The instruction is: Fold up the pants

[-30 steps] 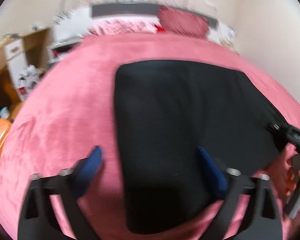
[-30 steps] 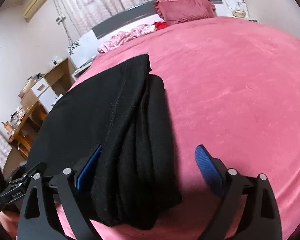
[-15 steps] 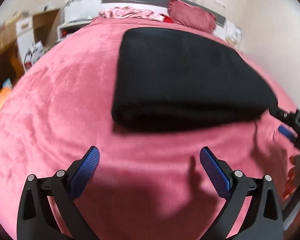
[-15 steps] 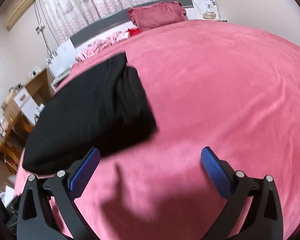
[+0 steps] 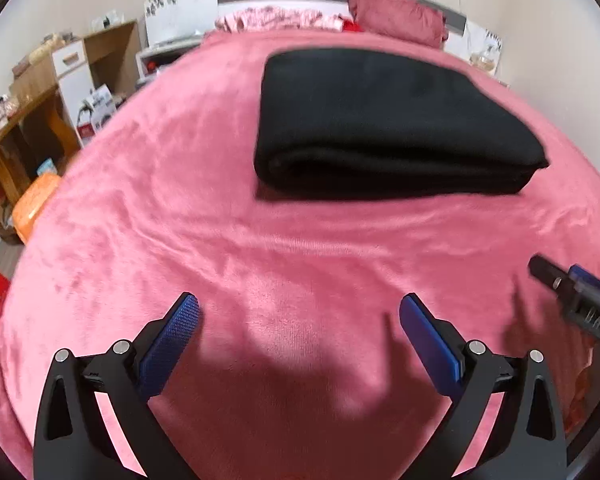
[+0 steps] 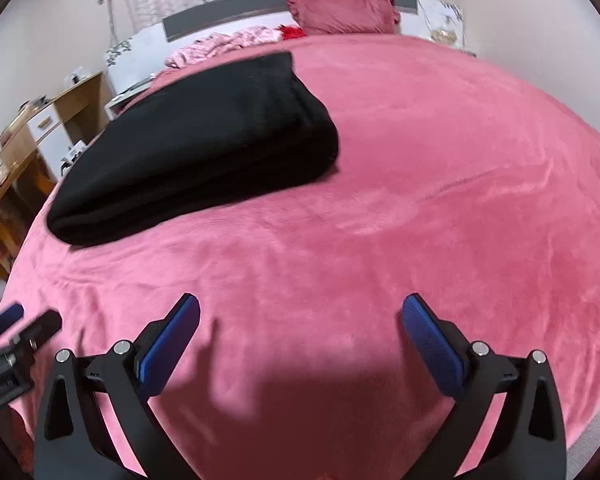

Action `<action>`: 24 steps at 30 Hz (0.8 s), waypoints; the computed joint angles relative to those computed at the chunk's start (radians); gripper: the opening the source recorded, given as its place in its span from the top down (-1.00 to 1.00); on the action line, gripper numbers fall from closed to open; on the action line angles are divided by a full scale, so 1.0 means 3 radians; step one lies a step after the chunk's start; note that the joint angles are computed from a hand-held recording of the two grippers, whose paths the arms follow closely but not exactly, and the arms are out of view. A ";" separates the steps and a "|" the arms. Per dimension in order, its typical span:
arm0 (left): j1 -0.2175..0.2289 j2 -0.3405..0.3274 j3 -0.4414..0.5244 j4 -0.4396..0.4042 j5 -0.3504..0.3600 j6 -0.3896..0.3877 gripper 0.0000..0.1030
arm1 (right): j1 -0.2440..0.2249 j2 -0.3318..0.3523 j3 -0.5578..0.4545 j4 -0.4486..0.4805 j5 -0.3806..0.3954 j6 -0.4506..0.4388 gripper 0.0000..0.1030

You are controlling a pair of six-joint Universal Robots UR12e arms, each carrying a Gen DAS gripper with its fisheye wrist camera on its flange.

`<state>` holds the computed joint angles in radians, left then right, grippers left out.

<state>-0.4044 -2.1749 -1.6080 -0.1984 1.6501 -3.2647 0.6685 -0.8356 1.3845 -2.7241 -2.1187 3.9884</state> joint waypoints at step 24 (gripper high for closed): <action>-0.0117 0.0140 -0.0236 0.0621 0.0540 0.0136 -0.93 | 0.0167 -0.0015 -0.0003 -0.0223 -0.0418 -0.0273 -0.96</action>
<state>-0.4396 -2.1330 -1.6788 -0.0121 1.8122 -3.2239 0.7186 -0.8401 1.3837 -2.7909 -2.2442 3.9065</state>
